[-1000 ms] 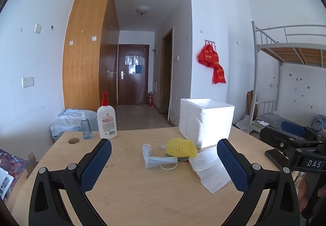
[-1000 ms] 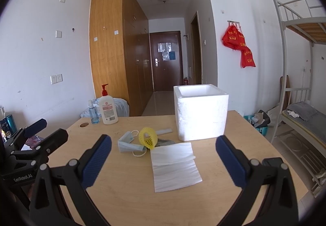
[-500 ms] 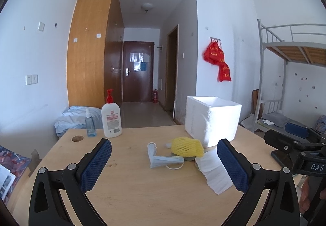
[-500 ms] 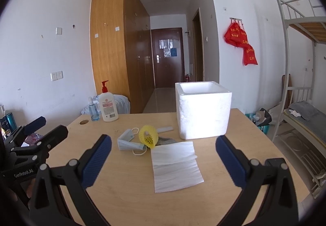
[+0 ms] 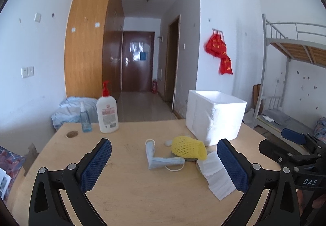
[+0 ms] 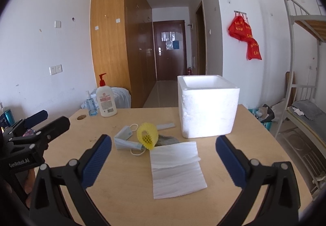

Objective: Organize soft objects
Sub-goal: 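Grasp the yellow foam net with the right tool while the left tool grasps the blue mask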

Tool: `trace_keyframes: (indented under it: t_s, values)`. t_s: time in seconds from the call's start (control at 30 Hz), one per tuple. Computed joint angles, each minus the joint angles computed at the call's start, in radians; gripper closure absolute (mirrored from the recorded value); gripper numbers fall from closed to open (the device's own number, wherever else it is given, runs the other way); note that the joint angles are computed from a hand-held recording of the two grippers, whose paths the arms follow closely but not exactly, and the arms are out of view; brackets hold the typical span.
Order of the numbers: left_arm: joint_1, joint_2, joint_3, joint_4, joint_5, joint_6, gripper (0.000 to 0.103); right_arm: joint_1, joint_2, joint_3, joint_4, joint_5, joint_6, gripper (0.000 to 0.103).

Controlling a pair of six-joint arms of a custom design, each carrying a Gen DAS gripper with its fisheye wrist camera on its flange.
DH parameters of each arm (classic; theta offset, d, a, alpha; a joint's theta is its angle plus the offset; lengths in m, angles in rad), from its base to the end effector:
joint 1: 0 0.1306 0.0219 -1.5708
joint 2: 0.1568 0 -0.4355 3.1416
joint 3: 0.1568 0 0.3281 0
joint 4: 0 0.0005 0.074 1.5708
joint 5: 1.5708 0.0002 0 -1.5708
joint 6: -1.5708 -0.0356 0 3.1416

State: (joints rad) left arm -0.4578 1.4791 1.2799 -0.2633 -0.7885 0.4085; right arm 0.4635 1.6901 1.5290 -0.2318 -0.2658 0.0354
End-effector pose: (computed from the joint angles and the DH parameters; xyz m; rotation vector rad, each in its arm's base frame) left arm 0.4240 -0.1813 0.4559 -0.4274 1.8477 0.2165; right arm 0.5010 0.2603 0.4553 -0.6604 1.8757 0.5398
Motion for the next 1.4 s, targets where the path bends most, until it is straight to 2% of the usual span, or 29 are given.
trace_keyframes:
  t_s: [0.13, 0.63, 0.77, 1.0, 1.2, 1.4]
  values:
    - [0.032, 0.024, 0.031, -0.034, 0.024, 0.004, 0.0, 0.004, 0.04, 0.059, -0.053, 0.012, 0.013, 0.0]
    - [0.174, 0.164, 0.194, -0.217, 0.23, 0.087, 0.0, 0.017, 0.227, 0.346, -0.334, 0.048, 0.069, 0.0]
    - [0.203, 0.208, 0.229, -0.266, 0.266, 0.098, 0.0, 0.015, 0.275, 0.419, -0.405, 0.035, 0.077, 0.0]
    - [0.256, 0.263, 0.259, -0.32, 0.345, 0.125, 0.0, 0.027, 0.326, 0.53, -0.483, -0.005, 0.106, 0.0]
    - [0.29, 0.303, 0.279, -0.333, 0.414, 0.117, 0.0, 0.047, 0.383, 0.627, -0.566, -0.044, 0.155, 0.002]
    - [0.308, 0.333, 0.289, -0.313, 0.462, 0.087, 0.0, 0.055, 0.464, 0.768, -0.681, -0.06, 0.174, 0.015]
